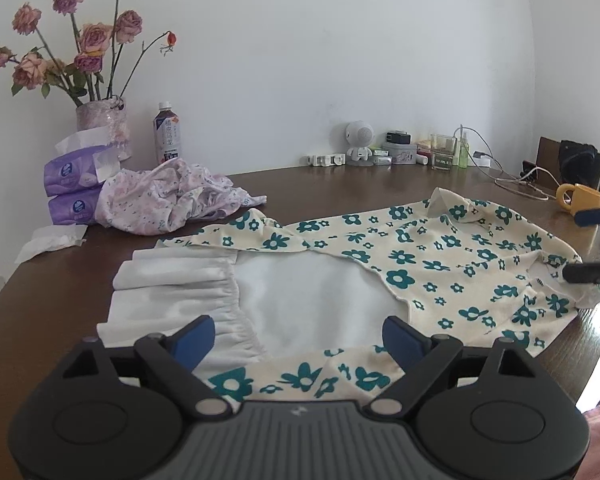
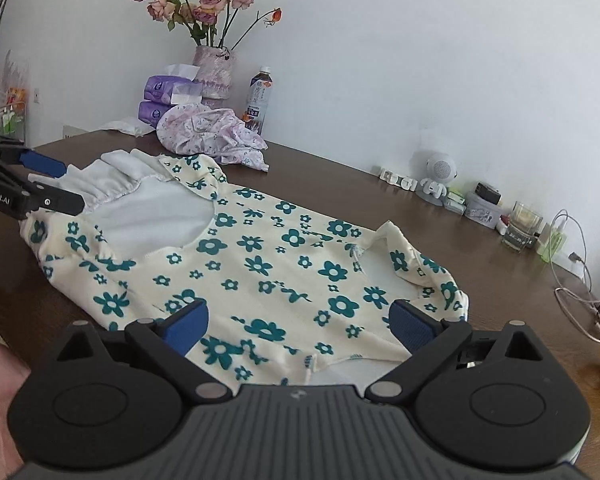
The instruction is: Fold clothes
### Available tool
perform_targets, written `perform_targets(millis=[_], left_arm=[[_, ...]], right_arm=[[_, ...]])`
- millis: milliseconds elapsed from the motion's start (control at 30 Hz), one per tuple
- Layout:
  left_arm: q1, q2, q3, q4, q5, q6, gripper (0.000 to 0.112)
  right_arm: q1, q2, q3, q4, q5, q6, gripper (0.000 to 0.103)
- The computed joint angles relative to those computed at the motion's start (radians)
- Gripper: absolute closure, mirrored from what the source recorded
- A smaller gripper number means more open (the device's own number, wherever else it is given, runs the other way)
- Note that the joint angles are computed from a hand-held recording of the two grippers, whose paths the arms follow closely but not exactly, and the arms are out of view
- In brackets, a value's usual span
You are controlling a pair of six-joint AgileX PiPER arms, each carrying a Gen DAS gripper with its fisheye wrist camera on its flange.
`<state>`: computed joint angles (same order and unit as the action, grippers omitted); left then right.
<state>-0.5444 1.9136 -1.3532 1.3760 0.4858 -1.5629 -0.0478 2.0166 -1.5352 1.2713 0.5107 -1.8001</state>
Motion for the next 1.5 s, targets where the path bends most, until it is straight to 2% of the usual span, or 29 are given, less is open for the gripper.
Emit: perform_targets(millis=[67,167,233,267,300,333,400,467,567,633,733,1133,1267,1500], left_arm=[[-0.003,-0.003,0.0,-0.038,-0.002,0.1,0.029],[-0.003,0.003,-0.015,-0.136,-0.018,0.282,0.045],[0.01,-0.002,-0.015,-0.216,-0.074,0.382,0.06],[0.017,-0.007,-0.012,-0.268,-0.105,0.445,0.062],[0.018,-0.009,-0.013,-0.305,-0.114,0.496,0.066],[0.018,-0.011,-0.015,-0.343,-0.122,0.55,0.068],[0.01,-0.01,-0.029,-0.414,-0.108,0.657,0.072],[0.002,-0.009,-0.041,-0.481,-0.092,0.753,0.077],[-0.012,-0.009,-0.056,-0.566,-0.059,0.875,0.078],[-0.026,-0.012,-0.06,-0.585,-0.029,0.921,0.079],[-0.045,-0.016,-0.073,-0.6,0.021,0.967,0.08],[-0.08,-0.073,-0.097,-0.731,0.118,1.221,0.077],[-0.083,-0.032,-0.141,-0.75,0.177,1.253,0.073],[-0.08,0.01,-0.184,-0.756,0.208,1.266,0.071]], right_arm=[[-0.028,0.004,-0.009,0.021,0.023,-0.031,0.006],[-0.068,0.023,-0.034,0.031,0.079,-0.115,0.005],[-0.072,0.029,-0.051,-0.037,0.079,-0.127,0.006],[-0.072,0.033,-0.068,-0.101,0.084,-0.081,0.007],[-0.071,0.038,-0.086,-0.165,0.091,-0.036,0.013],[-0.072,0.044,-0.111,-0.231,0.113,0.015,0.026],[-0.08,0.057,-0.161,-0.339,0.186,0.094,0.039],[-0.087,0.058,-0.181,-0.395,0.228,0.104,0.041],[-0.095,0.061,-0.211,-0.475,0.286,0.112,0.055],[-0.098,0.059,-0.213,-0.519,0.285,0.091,0.063],[-0.108,0.069,-0.231,-0.564,0.289,0.062,0.067],[-0.192,0.157,-0.442,-0.641,0.406,0.067,0.067],[-0.201,0.197,-0.506,-0.648,0.452,0.09,0.067],[-0.171,0.234,-0.513,-0.586,0.489,0.007,0.066]])
